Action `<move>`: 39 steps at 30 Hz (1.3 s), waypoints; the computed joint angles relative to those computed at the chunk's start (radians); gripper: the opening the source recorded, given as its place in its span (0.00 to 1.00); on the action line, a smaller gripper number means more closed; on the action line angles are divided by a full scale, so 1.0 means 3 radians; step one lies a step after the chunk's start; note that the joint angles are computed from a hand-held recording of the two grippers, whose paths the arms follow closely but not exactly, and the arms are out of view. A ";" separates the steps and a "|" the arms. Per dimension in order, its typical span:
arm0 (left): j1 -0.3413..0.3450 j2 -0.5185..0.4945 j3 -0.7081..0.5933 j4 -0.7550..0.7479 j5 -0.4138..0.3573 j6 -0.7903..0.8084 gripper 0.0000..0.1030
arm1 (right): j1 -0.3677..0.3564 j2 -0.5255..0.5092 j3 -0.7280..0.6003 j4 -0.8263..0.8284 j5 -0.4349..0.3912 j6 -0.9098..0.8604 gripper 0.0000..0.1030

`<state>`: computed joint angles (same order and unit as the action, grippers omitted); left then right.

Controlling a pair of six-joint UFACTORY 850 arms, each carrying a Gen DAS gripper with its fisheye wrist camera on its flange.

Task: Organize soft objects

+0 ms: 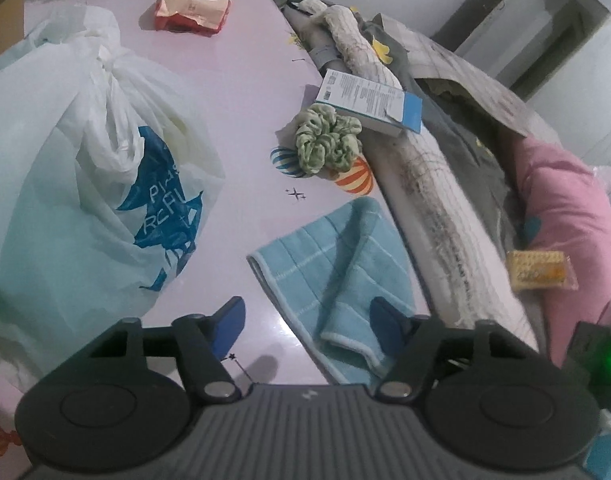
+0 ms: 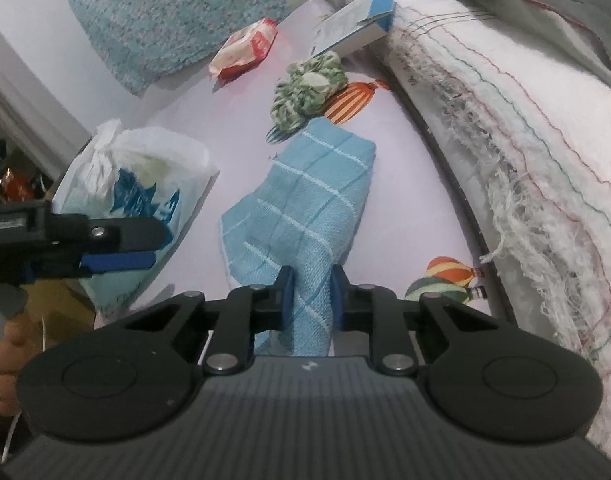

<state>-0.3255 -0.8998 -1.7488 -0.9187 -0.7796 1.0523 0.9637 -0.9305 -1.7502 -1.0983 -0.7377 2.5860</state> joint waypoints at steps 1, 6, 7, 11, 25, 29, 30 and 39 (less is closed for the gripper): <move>-0.0003 -0.0007 0.0000 0.0001 -0.0004 0.0011 0.62 | 0.0006 0.0013 0.0007 0.0038 0.0027 -0.0057 0.17; -0.0046 -0.0022 0.0038 0.0126 -0.0009 -0.0078 0.52 | 0.0029 0.0137 0.0093 0.0317 0.0245 -0.0622 0.17; -0.0059 -0.0038 0.0028 0.0188 -0.0003 -0.0132 0.48 | 0.0036 0.0150 0.0088 0.0418 0.0247 -0.0790 0.17; -0.0104 -0.0098 -0.0006 0.0446 0.0033 -0.0366 0.16 | 0.0078 0.0071 -0.0157 0.0884 -0.0125 -0.1489 0.17; -0.0122 -0.0143 -0.0030 0.0491 0.0032 -0.0378 0.07 | 0.0142 -0.0567 -0.1398 0.1063 -0.1359 -0.2911 0.17; -0.0116 -0.0163 -0.0054 0.0466 -0.0007 -0.0366 0.07 | 0.0147 -0.0565 -0.1373 0.0866 -0.1216 -0.2805 0.17; -0.0113 -0.0177 -0.0076 0.0464 -0.0035 -0.0369 0.07 | 0.0142 -0.0588 -0.1400 0.0843 -0.1185 -0.2836 0.17; -0.0026 -0.0412 -0.0427 0.0433 -0.0488 -0.0646 0.09 | 0.0075 -0.0926 -0.1881 0.0935 -0.0895 -0.3437 0.18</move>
